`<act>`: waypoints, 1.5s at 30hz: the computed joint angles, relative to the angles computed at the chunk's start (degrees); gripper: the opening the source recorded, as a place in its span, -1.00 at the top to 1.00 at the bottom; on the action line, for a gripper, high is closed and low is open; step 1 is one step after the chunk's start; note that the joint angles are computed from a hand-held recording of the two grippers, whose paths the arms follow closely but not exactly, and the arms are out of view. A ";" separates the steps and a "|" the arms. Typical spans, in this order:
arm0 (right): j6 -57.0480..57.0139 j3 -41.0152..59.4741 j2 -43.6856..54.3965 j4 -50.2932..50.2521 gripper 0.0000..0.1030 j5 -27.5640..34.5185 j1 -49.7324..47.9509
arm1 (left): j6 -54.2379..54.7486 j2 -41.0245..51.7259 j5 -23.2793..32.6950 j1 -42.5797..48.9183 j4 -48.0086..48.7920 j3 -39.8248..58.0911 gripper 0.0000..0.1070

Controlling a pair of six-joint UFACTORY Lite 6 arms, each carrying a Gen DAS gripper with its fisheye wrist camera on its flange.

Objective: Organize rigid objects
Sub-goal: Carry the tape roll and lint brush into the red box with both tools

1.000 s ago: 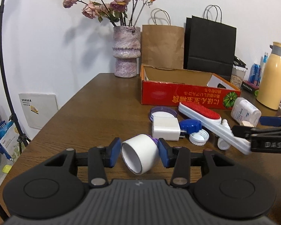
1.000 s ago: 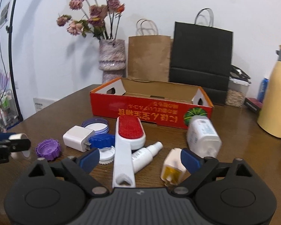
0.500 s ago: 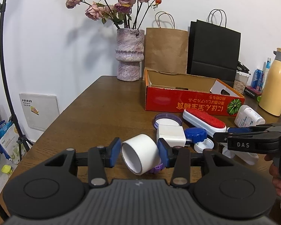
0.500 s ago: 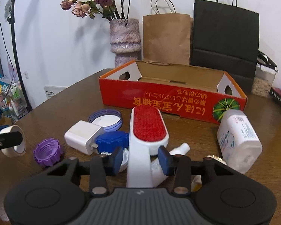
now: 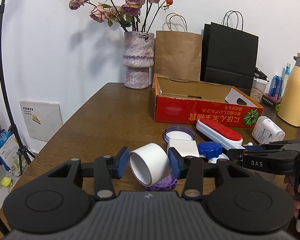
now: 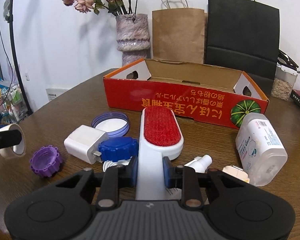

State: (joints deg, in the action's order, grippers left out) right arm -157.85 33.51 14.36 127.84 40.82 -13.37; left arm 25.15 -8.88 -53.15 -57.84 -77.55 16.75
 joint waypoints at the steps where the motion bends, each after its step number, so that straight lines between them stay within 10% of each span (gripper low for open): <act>1: -0.16 -0.33 -0.28 -0.01 0.52 0.36 -0.27 | 0.15 0.10 0.00 0.10 0.05 0.25 0.17; 45: 7.52 10.74 -0.69 -4.42 0.52 9.25 -7.06 | 9.41 21.02 6.91 13.19 8.41 34.28 0.17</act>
